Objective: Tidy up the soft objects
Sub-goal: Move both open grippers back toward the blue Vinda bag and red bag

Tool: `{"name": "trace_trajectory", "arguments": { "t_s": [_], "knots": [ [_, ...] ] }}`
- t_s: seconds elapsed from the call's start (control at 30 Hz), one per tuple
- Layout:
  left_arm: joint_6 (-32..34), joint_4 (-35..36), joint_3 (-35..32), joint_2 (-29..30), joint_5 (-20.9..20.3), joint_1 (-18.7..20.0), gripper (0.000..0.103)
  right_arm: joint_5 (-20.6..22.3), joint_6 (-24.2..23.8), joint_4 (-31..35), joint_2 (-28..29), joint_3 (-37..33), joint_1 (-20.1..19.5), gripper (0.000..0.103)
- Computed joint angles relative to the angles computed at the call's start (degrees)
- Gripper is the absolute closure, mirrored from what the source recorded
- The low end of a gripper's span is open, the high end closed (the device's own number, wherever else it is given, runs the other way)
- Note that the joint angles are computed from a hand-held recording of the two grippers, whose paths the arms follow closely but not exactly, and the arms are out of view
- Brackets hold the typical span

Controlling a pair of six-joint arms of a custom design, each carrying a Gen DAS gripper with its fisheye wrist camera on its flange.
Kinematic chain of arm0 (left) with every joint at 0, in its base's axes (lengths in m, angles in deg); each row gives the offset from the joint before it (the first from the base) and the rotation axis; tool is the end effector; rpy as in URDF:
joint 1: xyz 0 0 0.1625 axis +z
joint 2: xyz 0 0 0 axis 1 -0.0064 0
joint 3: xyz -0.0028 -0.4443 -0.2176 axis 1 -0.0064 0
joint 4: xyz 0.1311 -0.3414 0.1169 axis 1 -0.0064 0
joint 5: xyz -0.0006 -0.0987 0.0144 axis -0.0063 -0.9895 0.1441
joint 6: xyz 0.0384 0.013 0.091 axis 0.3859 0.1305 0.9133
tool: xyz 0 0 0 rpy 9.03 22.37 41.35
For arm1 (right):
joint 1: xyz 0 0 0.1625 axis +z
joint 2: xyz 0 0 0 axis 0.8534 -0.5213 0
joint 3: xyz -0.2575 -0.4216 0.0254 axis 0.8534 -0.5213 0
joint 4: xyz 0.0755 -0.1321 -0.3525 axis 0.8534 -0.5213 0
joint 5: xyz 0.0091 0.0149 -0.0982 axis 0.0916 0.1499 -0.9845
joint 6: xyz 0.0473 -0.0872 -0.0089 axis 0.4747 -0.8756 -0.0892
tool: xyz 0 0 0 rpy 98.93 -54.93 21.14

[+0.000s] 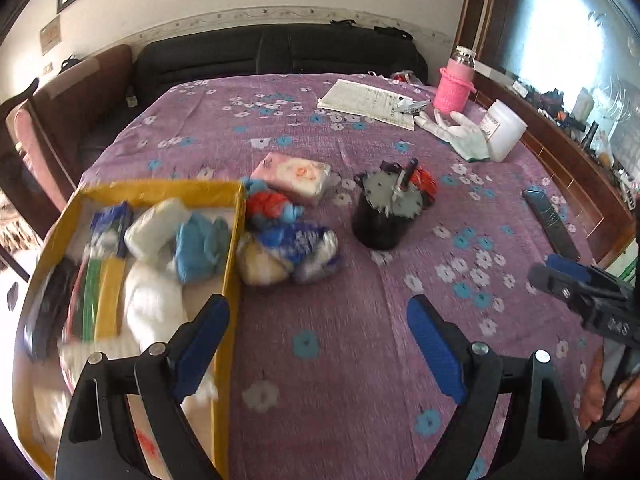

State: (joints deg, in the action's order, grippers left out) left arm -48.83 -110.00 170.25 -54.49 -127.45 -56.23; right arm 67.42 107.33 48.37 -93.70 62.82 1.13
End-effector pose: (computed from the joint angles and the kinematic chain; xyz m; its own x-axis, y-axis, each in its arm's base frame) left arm -0.3132 -0.4259 -0.0416 -0.5968 0.6365 -0.4885 0.7649 0.6353 -0.1065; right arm -0.0117 -0.2571 0.2548 -0.8153 0.3668 0.4480 -0.1400 0.6259 -0.7673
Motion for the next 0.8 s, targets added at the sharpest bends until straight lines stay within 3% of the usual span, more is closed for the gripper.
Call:
{"name": "trace_trajectory", "arguments": {
  "t_s": [0.23, 0.47, 0.53, 0.7, 0.73, 0.8],
  "knots": [
    [3.8, 14.54, -14.13, 2.71, -5.86, 4.89, 0.013, -14.15, -1.35, 0.88, -1.49, 0.59, -11.31, 0.018],
    [4.94, 18.88, -20.39, 5.85, -7.3, 7.57, 0.013, -25.14, -2.56, 3.87, -3.88, 0.82, -20.97, 0.018],
    [3.51, 19.57, -20.97, 6.07, -7.07, 8.15, 0.003, -27.17, -2.82, 4.78, -3.92, 0.69, -22.76, 0.018],
    [3.55, 22.6, -20.4, 5.27, -7.82, 7.89, 0.003, -28.56, -3.14, 5.91, -3.32, 0.25, -23.87, 0.018],
    [4.38, 23.13, -19.85, 4.92, -8.96, 7.83, 0.004, -28.47, -3.0, 5.9, -3.18, 0.21, -23.87, 0.018],
    [5.5, 26.32, -19.82, 4.07, -15.35, 8.88, 0.004, -28.56, -2.76, 5.94, -3.03, 0.14, -24.19, 0.018]
  ]
}}
